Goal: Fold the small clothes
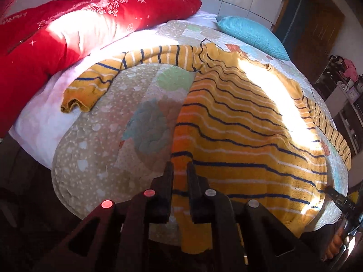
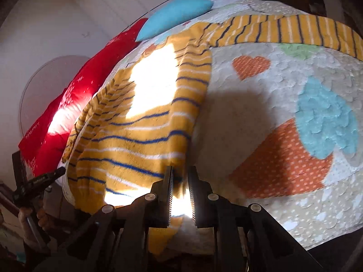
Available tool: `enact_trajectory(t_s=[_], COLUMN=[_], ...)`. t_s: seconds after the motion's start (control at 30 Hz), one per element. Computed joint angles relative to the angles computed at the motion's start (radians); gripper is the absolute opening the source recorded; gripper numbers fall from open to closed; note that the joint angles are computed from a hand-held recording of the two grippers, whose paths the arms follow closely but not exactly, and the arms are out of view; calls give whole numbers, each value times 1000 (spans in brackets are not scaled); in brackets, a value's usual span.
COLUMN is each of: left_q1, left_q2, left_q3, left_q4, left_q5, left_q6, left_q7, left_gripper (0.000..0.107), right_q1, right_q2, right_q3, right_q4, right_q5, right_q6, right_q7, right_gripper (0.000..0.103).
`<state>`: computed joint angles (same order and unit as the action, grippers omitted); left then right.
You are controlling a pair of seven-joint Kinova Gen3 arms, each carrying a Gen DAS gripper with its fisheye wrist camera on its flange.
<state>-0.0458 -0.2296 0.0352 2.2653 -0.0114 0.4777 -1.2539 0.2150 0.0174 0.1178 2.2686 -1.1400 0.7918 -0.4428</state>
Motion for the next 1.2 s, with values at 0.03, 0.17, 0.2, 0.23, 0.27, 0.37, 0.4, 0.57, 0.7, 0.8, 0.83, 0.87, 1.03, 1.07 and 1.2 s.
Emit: enact_trajectory(t_s=[0.03, 0.17, 0.2, 0.23, 0.27, 0.37, 0.4, 0.57, 0.7, 0.8, 0.83, 0.87, 1.03, 1.07, 1.2], left_q1=[-4, 5, 17, 42, 64, 77, 60, 83, 118, 135, 138, 141, 133, 125, 99], left_q2=[-11, -27, -19, -7, 8, 56, 68, 113, 135, 142, 143, 142, 128, 123, 81], left_q3=[6, 12, 10, -9, -25, 2, 41, 97, 87, 56, 42, 27, -39, -49, -96], left_q4=[-2, -8, -16, -26, -36, -74, -85, -134, -161, -162, -158, -151, -113, -106, -55], left_q5=[-4, 17, 29, 56, 86, 93, 65, -23, -38, 6, 32, 67, 230, 247, 317], left_q6=[-5, -68, -74, -75, -74, -53, -45, -24, -14, -30, -41, -54, -82, -80, -103], left_q7=[9, 23, 17, -4, -29, -17, 18, 126, 136, 81, 54, 22, -134, -156, -240], left_gripper=[30, 56, 56, 57, 57, 59, 59, 59, 59, 59, 59, 59, 59, 59, 60], right_q1=[9, 104, 134, 179, 226, 316, 329, 409, 477, 513, 497, 485, 349, 303, 117], right_q2=[-6, 62, 98, 137, 182, 295, 321, 435, 459, 409, 393, 378, 297, 287, 268], right_q3=[15, 67, 78, 76, 73, 62, 56, -17, -58, -73, -55, -49, -27, -20, -50], right_q4=[-10, -77, -106, -134, -168, -271, -302, -427, -478, -471, -484, -503, -568, -589, -667], right_q5=[1, -76, -98, -136, -176, -248, -262, -336, -364, -414, -402, -374, -205, -164, -1], right_q6=[-37, -148, -153, -142, -115, -18, -12, -9, 32, 44, 53, 55, -22, -50, -119], right_q7=[-24, -71, -85, -83, -79, -114, -132, -223, -267, -220, -227, -241, -330, -356, -416], right_gripper=[33, 48, 48, 48, 48, 48, 48, 41, 4, 4, 4, 4, 4, 4, 4])
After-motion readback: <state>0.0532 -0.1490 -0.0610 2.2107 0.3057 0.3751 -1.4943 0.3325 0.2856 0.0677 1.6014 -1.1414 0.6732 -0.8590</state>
